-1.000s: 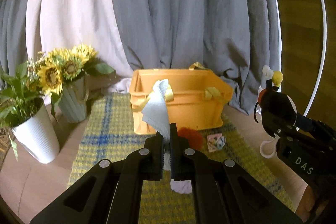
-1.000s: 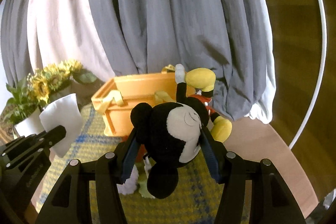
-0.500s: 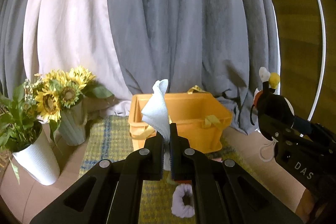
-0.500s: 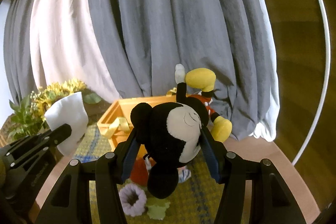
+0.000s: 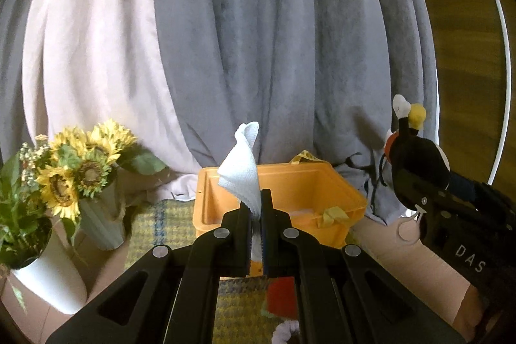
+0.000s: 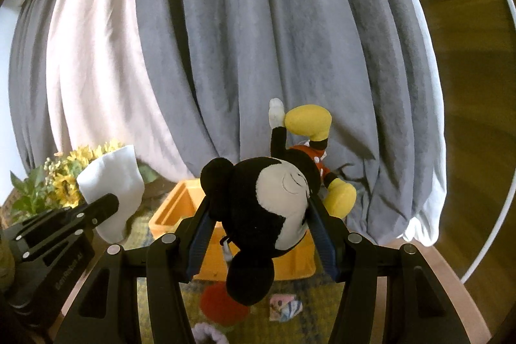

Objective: Organize soft objects
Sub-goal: 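Carry the towel and Mickey plush over the orange crate with both tools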

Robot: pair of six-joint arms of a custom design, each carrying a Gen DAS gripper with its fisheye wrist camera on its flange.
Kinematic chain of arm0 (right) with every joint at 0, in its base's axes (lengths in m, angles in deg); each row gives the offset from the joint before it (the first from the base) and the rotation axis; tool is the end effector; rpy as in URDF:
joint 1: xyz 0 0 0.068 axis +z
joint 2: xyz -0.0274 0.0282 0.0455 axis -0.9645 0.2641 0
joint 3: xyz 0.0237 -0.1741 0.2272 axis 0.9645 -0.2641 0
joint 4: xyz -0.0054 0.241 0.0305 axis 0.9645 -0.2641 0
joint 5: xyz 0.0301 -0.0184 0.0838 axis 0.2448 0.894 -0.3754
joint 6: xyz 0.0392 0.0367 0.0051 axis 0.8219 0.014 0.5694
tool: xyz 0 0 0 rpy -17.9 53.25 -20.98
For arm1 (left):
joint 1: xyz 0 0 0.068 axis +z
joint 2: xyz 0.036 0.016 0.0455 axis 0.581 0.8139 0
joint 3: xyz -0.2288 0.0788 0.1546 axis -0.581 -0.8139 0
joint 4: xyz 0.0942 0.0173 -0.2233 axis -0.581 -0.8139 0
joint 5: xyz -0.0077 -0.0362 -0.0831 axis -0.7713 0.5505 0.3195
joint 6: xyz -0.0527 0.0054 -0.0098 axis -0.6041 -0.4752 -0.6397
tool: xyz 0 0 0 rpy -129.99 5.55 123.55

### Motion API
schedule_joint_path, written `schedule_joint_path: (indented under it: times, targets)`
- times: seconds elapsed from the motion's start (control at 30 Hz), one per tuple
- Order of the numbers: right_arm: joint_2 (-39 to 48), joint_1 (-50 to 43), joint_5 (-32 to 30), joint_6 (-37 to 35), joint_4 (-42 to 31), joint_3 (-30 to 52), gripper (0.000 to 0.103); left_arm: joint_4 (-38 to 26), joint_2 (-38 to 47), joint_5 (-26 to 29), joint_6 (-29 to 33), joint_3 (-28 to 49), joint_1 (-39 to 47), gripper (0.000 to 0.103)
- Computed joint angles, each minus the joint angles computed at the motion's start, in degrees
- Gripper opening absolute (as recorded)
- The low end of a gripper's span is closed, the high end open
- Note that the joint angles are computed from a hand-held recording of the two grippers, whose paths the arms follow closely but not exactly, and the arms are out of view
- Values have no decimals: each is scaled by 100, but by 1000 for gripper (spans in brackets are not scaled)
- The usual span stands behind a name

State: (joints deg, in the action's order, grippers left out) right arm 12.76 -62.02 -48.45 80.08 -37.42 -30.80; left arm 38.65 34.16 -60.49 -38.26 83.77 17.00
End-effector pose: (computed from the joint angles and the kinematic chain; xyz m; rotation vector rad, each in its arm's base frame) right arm 0.2031 0.0433 0.2090 -0.0855 1.7984 0.1547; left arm 0.2206 -0.0655 0.2400 0.0506 1.9170 -0.0760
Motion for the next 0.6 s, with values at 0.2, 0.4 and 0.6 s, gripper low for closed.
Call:
schedule_joint_path:
  times: [0.2, 0.4, 0.6]
  targets:
    - [595, -19, -46, -41, 104, 429, 58, 373, 550, 277, 193, 247, 280, 6]
    - [1265, -20, -120, -68, 209, 943, 58, 640, 1062, 426, 356, 566, 528, 6]
    - [1978, -112, -229, -71, 303, 1522, 58, 834, 1661, 553, 470, 908, 741, 6]
